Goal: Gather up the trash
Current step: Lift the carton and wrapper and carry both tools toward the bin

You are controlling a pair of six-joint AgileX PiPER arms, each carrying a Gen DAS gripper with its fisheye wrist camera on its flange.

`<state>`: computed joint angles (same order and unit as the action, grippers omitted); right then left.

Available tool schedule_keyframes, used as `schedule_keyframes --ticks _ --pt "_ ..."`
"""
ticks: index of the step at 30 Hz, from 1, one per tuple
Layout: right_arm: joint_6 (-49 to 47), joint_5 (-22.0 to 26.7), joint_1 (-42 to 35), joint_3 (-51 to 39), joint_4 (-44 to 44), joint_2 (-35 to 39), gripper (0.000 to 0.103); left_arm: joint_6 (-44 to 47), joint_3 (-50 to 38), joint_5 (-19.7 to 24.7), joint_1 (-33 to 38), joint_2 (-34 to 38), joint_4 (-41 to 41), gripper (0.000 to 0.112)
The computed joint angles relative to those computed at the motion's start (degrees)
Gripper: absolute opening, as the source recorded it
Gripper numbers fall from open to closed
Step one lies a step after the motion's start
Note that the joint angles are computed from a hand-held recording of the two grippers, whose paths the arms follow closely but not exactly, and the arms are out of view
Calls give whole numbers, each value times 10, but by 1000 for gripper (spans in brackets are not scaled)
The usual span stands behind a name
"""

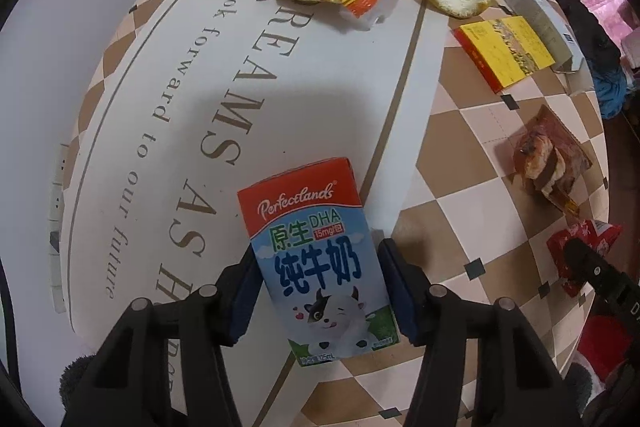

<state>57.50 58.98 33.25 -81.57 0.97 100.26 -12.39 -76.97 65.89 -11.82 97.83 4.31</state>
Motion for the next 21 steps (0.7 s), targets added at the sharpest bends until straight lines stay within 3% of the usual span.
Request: schedule_keyframes --ticks 9,21 --pt "5 6 25 -2 -46 -26 27 -50 24 -7 -51 -76 53 54" --pt "37 105 114 -25 -211 -82 23 -94 9 36 -113 -169 124 54"
